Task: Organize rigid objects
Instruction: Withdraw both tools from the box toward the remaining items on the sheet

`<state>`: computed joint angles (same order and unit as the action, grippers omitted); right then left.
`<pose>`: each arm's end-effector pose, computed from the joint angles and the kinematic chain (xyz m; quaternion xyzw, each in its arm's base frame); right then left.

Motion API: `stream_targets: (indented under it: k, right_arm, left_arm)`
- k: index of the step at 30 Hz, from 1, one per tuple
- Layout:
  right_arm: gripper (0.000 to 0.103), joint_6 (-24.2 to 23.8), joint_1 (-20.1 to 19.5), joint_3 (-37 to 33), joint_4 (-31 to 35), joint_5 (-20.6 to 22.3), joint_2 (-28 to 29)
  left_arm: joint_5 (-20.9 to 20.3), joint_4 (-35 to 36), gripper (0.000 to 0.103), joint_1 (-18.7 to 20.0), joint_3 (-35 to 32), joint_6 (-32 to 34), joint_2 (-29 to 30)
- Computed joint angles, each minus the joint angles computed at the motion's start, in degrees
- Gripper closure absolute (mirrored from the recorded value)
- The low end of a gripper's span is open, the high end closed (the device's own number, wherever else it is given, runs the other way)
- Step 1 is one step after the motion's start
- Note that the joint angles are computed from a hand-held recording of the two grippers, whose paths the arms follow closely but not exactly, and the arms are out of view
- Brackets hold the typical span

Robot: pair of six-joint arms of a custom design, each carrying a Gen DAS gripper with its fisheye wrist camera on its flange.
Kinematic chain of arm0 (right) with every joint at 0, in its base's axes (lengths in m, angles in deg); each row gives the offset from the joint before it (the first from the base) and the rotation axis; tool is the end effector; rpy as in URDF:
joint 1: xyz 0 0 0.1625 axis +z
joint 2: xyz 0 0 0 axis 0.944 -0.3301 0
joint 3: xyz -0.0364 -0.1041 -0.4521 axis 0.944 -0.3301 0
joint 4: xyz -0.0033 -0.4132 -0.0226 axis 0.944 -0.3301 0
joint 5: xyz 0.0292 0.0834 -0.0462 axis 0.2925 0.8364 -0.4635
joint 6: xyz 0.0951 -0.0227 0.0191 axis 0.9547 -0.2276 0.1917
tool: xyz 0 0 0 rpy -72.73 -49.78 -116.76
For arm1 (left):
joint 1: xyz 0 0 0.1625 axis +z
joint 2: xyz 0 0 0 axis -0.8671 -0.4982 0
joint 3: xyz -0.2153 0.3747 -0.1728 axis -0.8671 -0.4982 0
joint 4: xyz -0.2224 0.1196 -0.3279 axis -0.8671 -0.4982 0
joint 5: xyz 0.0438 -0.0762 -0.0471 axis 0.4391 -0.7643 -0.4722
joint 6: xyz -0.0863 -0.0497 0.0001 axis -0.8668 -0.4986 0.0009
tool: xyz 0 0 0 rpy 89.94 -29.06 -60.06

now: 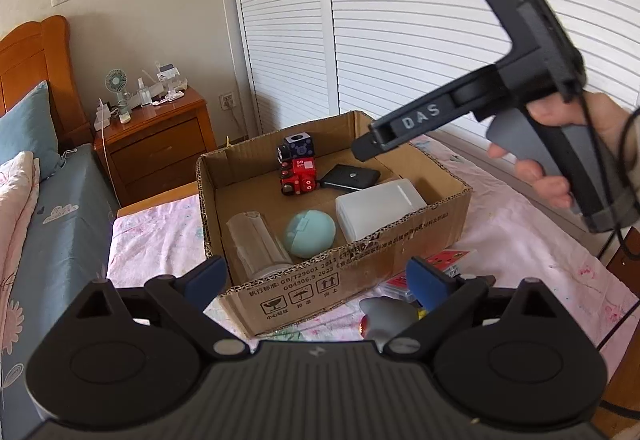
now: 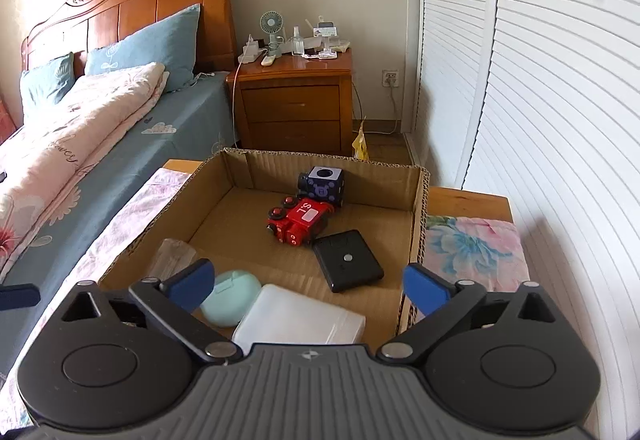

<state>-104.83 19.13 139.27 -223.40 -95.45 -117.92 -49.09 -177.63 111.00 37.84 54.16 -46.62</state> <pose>0.1005 -0.8409 0.3228 0.2268 -0.8697 0.3465 0.2685 -0.3568 -0.7531 0.0612 0.3613 0.8251 -0.3266 0.2863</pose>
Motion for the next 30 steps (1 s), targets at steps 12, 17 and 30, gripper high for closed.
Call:
stream_targets:
  k: [12, 17, 30]
  right_arm:
    - [0.0, 3.31, 0.38, 10.78, -3.56, -6.95, -4.74]
    - [0.0, 2.34, -0.99, 19.06, -6.78, -4.4, -8.37]
    - [0.0, -1.79, -3.21, 30.58, -20.68, -8.35, -10.01]
  left_arm:
    - [2.43, -0.86, 0.003, -0.55, 3.51, -3.15, -1.55]
    - [4.15, -0.43, 0.003, -0.32, 5.28, -5.09, -2.17]
    - [-3.57, 4.54, 0.003, 0.78, 10.4, -8.46, -4.76]
